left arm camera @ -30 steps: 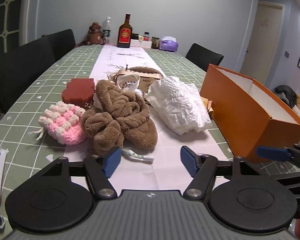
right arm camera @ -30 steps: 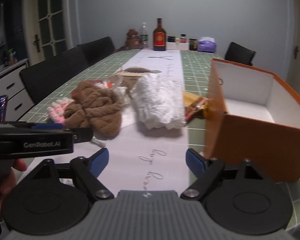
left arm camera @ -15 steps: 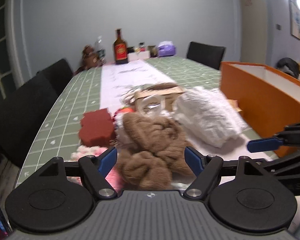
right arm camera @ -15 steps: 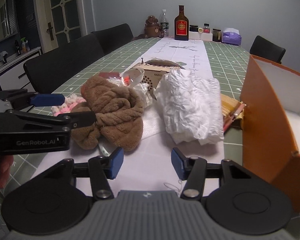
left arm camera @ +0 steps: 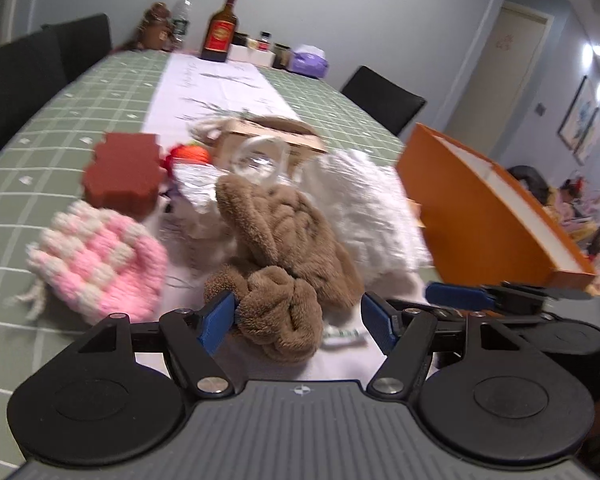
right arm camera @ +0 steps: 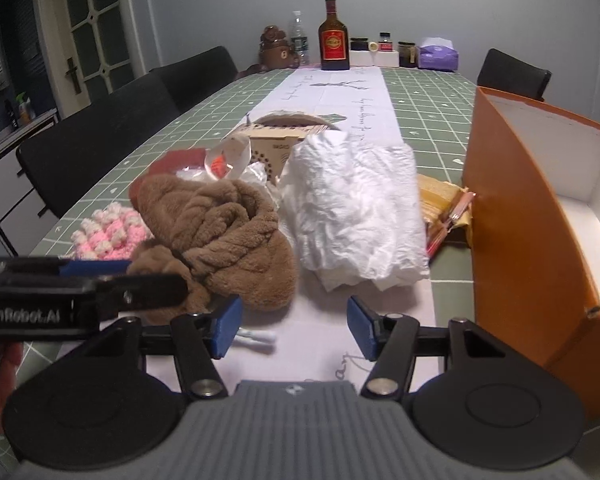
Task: Organize soft objects
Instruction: 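Grasp the brown fuzzy towel with the right gripper while the left grasps the pink knitted item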
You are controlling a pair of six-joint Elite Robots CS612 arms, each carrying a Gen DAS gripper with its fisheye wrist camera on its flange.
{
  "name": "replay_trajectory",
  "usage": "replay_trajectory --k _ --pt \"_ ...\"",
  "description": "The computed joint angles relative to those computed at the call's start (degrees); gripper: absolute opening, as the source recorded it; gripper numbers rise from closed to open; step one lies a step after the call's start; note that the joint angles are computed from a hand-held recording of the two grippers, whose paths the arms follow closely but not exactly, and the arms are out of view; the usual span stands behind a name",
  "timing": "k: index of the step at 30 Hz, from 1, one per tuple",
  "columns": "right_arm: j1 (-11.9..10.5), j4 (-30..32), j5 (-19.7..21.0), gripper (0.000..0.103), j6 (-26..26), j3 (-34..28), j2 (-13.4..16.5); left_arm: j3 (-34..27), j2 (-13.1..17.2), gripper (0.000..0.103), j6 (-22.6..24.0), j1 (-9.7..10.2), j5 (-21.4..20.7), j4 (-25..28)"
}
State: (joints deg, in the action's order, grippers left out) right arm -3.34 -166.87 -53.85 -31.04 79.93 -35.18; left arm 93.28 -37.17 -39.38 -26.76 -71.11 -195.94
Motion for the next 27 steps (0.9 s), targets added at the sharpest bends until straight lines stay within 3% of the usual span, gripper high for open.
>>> replay_trajectory --k 3,7,11,15,18,21,24,27 --pt "-0.2 -1.1 0.0 0.066 2.0 0.3 -0.2 0.3 -0.3 0.079 1.5 -0.31 -0.3 -0.6" --pt "-0.5 0.6 1.7 0.072 4.8 0.1 -0.5 1.4 -2.0 0.083 1.9 -1.73 8.0 3.5" --pt "0.0 7.0 4.4 0.073 4.3 -0.5 -0.7 1.4 -3.2 0.083 -1.8 -2.80 18.0 13.0" --pt "1.1 9.7 5.7 0.076 3.8 -0.7 -0.7 0.6 -3.8 0.083 -7.0 -2.13 22.2 22.5" --pt "1.8 13.0 6.0 0.081 4.6 -1.6 -0.6 0.5 -4.3 0.085 -10.5 -1.12 22.6 25.0" --pt "2.5 14.9 5.4 0.087 5.8 -2.6 -0.3 0.5 -4.5 0.089 -17.6 -0.04 21.3 26.1" --pt "3.2 14.8 4.0 0.089 8.4 -3.3 0.2 -0.2 -4.3 0.089 -23.6 0.25 21.1 30.8" --pt "3.7 14.1 2.9 0.089 12.4 -4.2 1.0 -0.1 -3.5 0.088 -27.1 0.30 20.4 29.2"
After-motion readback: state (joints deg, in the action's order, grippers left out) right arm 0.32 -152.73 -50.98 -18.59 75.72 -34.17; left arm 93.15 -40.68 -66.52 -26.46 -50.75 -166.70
